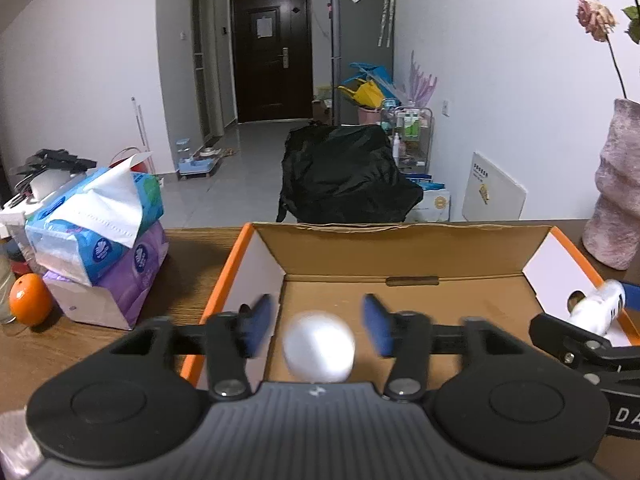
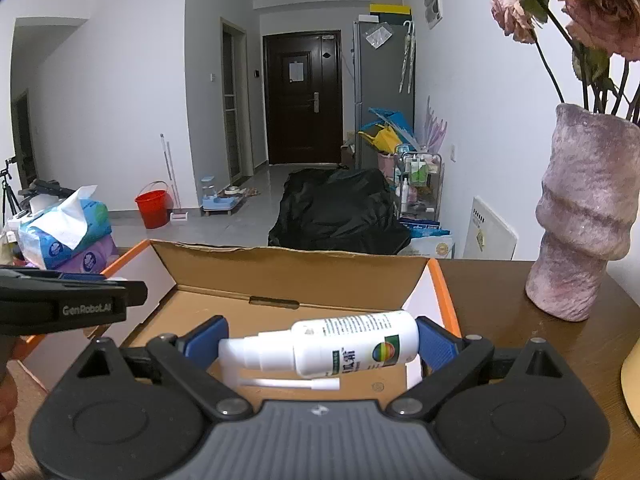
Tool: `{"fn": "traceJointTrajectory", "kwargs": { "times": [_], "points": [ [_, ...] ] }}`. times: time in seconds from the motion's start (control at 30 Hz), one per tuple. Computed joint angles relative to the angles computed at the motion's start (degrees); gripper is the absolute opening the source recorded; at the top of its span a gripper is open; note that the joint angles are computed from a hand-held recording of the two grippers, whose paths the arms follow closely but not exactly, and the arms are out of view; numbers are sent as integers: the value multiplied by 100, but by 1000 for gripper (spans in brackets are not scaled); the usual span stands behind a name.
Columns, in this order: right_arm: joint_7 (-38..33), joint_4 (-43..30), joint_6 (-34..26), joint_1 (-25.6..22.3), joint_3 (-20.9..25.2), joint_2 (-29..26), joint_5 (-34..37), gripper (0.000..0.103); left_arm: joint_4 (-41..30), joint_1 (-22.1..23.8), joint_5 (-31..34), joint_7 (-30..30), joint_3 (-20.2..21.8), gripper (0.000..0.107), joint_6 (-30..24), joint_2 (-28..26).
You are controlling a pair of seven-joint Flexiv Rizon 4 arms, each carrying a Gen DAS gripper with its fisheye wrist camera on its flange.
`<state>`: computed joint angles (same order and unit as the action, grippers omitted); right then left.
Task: Organize rigid objects
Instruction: 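Lower both held items into the box and open both grippers, then withdraw both open grippers from the box back over the table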
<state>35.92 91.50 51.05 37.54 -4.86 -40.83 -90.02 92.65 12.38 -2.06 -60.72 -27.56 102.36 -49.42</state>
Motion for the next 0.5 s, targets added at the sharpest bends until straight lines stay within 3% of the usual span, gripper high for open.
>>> {"fn": "traceJointTrajectory", "kwargs": {
  "times": [0.07, 0.1, 0.2, 0.5],
  "points": [
    [12, 17, 16, -17, 0, 5, -6, 98, -25, -221, -90, -115, 299, 99, 181, 32],
    [-2, 18, 14, -18, 6, 5, 10, 98, -37, -364, -114, -182, 495, 101, 339, 43],
    [12, 37, -40, 3, 3, 10, 26, 103, -21, -254, 71, -246, 398, 103, 382, 40],
    [185, 155, -184, 51, 32, 66, -35, 103, 42, 30, 278, -375, 129, 103, 355, 27]
  ]
}}
